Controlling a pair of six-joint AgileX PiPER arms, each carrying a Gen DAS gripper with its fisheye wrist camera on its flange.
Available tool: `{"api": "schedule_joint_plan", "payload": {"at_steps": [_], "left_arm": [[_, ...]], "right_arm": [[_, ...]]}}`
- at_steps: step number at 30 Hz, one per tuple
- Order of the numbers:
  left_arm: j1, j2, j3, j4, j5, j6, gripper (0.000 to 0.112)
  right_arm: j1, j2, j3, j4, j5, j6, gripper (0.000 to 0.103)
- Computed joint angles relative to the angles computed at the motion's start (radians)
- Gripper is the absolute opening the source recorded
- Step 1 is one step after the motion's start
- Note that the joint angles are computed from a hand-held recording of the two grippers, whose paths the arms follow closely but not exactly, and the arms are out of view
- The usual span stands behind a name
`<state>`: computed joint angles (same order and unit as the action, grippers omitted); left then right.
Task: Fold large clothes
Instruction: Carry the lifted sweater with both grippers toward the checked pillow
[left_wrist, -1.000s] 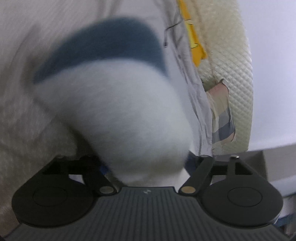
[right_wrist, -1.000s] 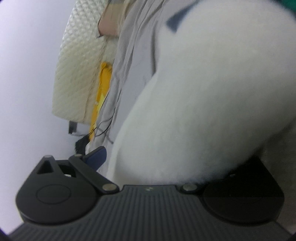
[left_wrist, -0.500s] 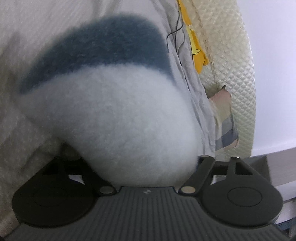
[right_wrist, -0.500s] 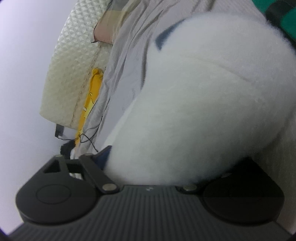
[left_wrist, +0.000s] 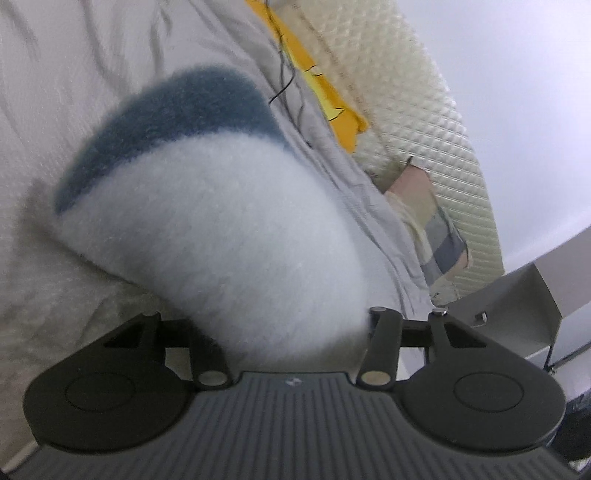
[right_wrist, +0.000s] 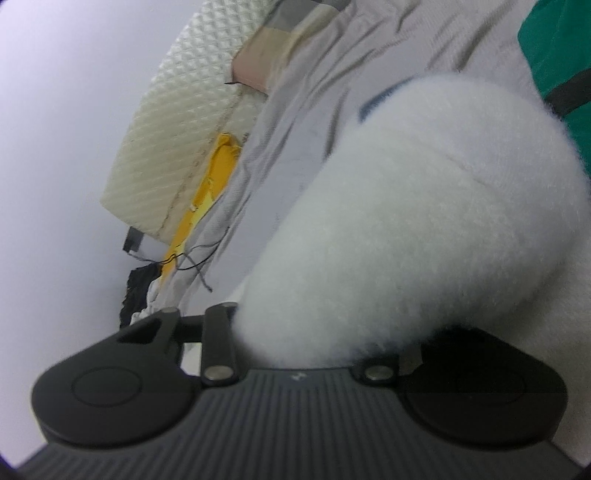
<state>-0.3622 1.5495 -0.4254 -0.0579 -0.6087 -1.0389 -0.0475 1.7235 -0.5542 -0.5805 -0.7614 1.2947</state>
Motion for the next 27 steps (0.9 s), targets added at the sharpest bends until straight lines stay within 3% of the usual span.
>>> {"api": "schedule_joint_plan", "payload": {"at_steps": [4, 8, 12, 16, 20, 22, 27], "left_arm": [[-0.043, -0.099, 0.064, -0.037, 0.002, 0.032, 0.055], [-0.12, -0.218, 0.105, -0.163, 0.034, 0.147, 0.056], [-0.171, -0.318, 0.091, -0.261, 0.112, 0.252, 0.056], [-0.209, -0.379, 0.003, -0.447, 0.233, 0.462, 0.056], [-0.213, -0.379, -0.126, -0.695, 0.335, 0.755, 0.056], [-0.184, -0.377, -0.181, -0.736, 0.394, 0.822, 0.056], [-0.144, -0.273, -0.399, -0.964, 0.487, 1.1, 0.056]], "right_arm": [[-0.008, -0.113, 0.091, -0.011, -0.012, -0.031, 0.045], [-0.025, -0.224, 0.155, -0.03, -0.016, -0.024, 0.045], [-0.067, -0.335, 0.184, -0.12, 0.0, 0.055, 0.045], [-0.087, -0.432, 0.156, -0.224, 0.08, 0.179, 0.045], [-0.101, -0.479, 0.084, -0.353, 0.147, 0.317, 0.045], [-0.109, -0.484, 0.023, -0.446, 0.178, 0.429, 0.045], [-0.147, -0.441, -0.128, -0.598, 0.183, 0.602, 0.045]]}}
